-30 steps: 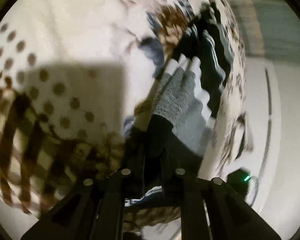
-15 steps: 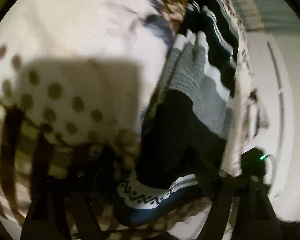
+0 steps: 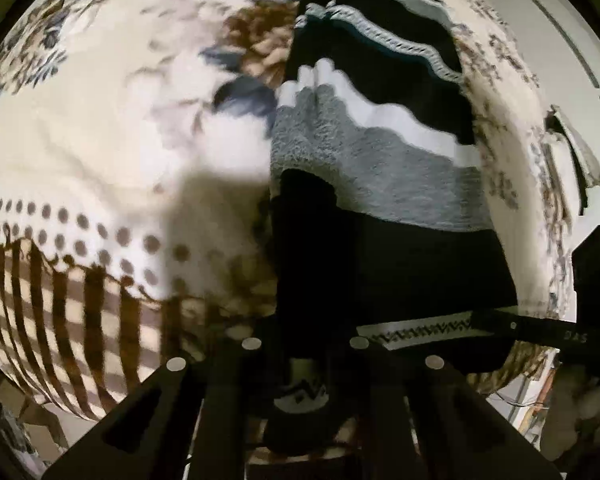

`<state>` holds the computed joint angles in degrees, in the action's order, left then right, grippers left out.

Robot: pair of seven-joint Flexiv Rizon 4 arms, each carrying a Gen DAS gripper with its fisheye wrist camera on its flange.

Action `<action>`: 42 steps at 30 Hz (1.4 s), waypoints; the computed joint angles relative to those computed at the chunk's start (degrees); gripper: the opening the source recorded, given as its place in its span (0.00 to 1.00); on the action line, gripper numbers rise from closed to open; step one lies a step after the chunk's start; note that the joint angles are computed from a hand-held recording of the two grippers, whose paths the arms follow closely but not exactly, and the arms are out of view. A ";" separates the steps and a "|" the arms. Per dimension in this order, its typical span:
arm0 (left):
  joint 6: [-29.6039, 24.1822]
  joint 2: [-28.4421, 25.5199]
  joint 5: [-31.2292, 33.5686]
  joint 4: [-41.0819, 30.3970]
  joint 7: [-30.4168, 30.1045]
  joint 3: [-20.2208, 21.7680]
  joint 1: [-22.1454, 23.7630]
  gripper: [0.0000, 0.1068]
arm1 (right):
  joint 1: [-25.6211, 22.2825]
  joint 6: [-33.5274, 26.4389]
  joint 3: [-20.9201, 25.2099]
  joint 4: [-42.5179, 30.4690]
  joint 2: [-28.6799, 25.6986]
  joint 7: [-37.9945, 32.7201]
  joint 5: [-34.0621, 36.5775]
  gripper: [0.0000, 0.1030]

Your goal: Fold small clothes

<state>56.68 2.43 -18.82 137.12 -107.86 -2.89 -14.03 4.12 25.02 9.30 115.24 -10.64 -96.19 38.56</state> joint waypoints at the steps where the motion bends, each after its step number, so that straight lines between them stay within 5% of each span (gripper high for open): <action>1: -0.71 0.46 0.82 -0.40 -0.12 0.04 0.13 0.09 | 0.10 -0.11 0.06 -0.23 0.65 0.41 -0.23 0.08; 10: -7.13 0.33 12.73 -7.67 -5.81 -1.20 1.08 0.09 | -1.37 -3.40 -1.95 -3.51 2.73 -0.33 0.16 0.08; 16: -7.82 -1.33 14.81 -10.79 -7.02 -1.36 0.44 0.09 | -2.40 -4.66 -2.72 -4.79 3.25 -1.03 0.53 0.08; 20: -7.12 -0.88 12.31 -10.35 -6.24 -0.66 0.47 0.08 | -2.97 -5.42 -3.16 -5.08 3.68 -1.15 0.60 0.07; 26: -0.30 -0.61 -3.43 -9.25 -0.34 0.58 0.88 0.08 | -3.59 -6.73 -3.82 -8.82 3.25 -0.41 2.29 0.07; 33: 7.74 -12.16 -18.50 -21.44 13.80 -1.32 4.81 0.08 | -3.92 -2.51 -4.04 -22.23 -3.74 0.98 3.40 0.07; 42: 3.67 -33.48 -16.71 -47.23 16.06 -4.24 11.99 0.08 | -1.26 4.82 -2.21 -47.17 -22.62 8.93 -5.23 0.07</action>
